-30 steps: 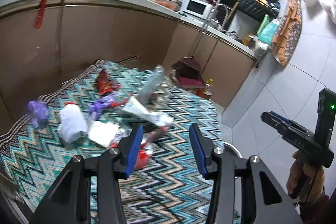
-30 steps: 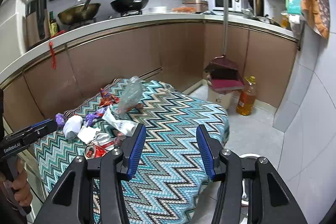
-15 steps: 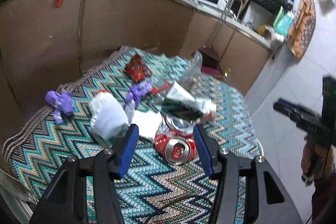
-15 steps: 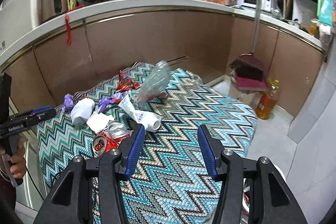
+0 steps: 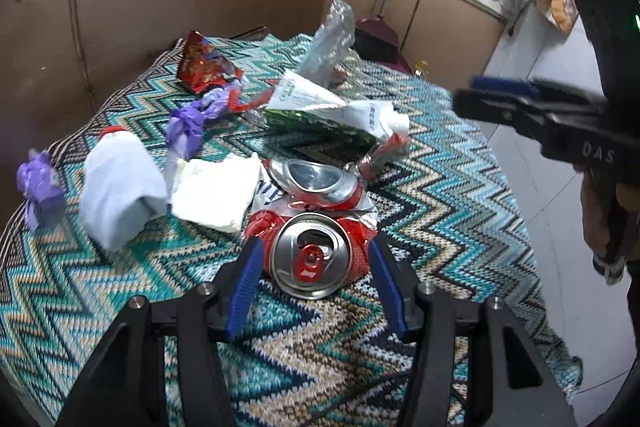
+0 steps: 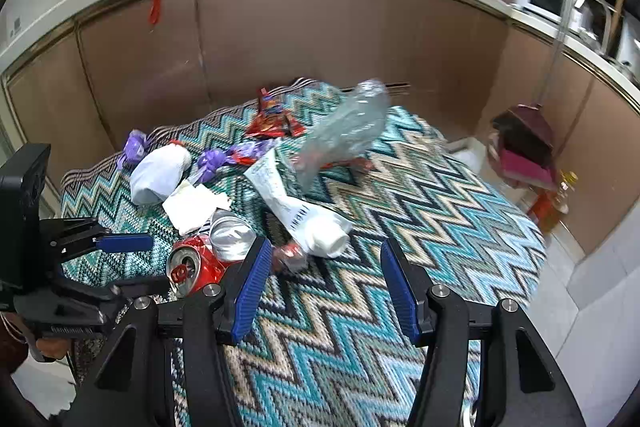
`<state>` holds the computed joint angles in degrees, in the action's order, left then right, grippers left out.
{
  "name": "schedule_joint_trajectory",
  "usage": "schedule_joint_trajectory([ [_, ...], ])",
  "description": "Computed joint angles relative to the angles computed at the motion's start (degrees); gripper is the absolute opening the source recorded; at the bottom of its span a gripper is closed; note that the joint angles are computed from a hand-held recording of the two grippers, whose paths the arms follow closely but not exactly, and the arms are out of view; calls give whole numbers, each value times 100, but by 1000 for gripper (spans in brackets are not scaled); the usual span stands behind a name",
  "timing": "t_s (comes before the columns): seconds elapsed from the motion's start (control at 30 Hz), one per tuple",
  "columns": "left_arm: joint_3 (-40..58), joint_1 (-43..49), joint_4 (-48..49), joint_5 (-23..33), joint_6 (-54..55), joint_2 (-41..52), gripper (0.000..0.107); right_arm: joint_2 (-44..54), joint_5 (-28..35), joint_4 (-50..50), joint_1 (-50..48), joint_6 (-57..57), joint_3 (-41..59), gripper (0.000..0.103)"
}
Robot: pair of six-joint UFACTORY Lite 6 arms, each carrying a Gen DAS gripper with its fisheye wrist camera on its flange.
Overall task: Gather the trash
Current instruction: 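Grasp the white milk carton with the right gripper while the left gripper approaches a crushed red can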
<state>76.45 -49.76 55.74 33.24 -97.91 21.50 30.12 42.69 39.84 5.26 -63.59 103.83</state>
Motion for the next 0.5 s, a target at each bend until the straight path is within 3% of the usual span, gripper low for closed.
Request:
schedule_joint_trajectory([
  [0.13,316,151,-263,-129,510,341,52,765,164,-366,342,341,899,57],
  [0.5,-473,477,-431,-842,-386,-5,52,2657,770,-1519,1064,1178,3494,62],
])
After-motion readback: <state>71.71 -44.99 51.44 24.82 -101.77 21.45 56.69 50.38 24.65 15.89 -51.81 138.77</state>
